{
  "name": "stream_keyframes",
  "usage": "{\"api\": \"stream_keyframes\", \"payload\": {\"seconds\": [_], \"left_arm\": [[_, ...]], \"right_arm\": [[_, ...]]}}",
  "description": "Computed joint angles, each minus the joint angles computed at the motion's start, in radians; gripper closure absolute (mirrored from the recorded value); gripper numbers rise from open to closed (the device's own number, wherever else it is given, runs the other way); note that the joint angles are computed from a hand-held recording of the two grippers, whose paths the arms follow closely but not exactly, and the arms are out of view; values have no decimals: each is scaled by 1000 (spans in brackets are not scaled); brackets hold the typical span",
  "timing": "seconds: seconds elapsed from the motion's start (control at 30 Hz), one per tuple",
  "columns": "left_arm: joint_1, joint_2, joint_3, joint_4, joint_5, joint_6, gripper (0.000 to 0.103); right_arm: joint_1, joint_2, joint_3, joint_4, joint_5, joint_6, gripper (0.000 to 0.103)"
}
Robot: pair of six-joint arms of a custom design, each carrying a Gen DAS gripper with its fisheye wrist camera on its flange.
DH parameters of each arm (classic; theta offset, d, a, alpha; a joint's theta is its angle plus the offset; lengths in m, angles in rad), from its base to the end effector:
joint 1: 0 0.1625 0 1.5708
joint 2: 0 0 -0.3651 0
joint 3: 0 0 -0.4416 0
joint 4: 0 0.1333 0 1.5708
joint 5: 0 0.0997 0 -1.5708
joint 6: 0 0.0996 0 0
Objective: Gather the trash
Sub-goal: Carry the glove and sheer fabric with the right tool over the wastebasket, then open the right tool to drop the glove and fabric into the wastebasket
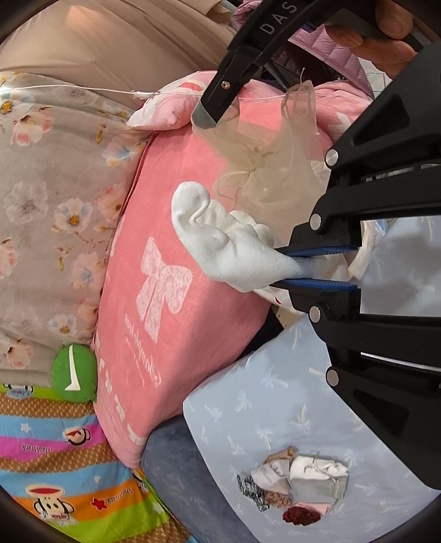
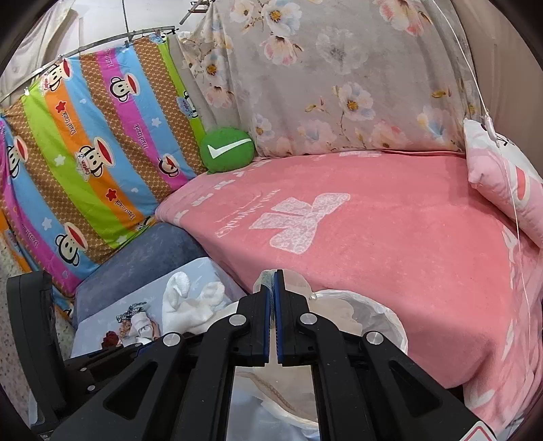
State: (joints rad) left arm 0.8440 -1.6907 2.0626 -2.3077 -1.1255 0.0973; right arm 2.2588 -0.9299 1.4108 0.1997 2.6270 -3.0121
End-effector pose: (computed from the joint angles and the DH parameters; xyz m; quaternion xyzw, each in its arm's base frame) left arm -0.1959 -0.4855 0.3161 0.3474 0.8949 -0.2355 0.1517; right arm 0.4076 -0.4225 0.1425 0.0063 -0.8092 0.5220 0.2695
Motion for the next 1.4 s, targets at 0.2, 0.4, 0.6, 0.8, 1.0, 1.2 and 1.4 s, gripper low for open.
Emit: {"api": "stream_keyframes", "payload": {"seconds": [0.2, 0.4, 0.6, 0.8, 1.0, 1.2, 1.4], "left_arm": [[-8, 35, 6, 7, -14, -15, 90], [-19, 60, 16, -6, -7, -17, 64], [-31, 69, 30, -37, 2, -5, 44], [-22, 69, 35, -37, 21, -15, 43], [1, 48, 47, -27, 52, -35, 42], [17, 21, 64, -24, 83, -40, 40], [28, -25, 93, -16, 90, -46, 37]], "right_arm": [[-29, -15, 30, 54, 2, 55, 94], [-48, -37, 66, 71, -4, 95, 80], [-53, -54, 87, 63, -2, 111, 66], [-75, -52, 87, 82, -26, 135, 63], [-106, -11, 75, 155, -63, 225, 55], [-135, 39, 115, 228, -103, 349, 55], [-127, 81, 188, 268, -78, 478, 55]]}}
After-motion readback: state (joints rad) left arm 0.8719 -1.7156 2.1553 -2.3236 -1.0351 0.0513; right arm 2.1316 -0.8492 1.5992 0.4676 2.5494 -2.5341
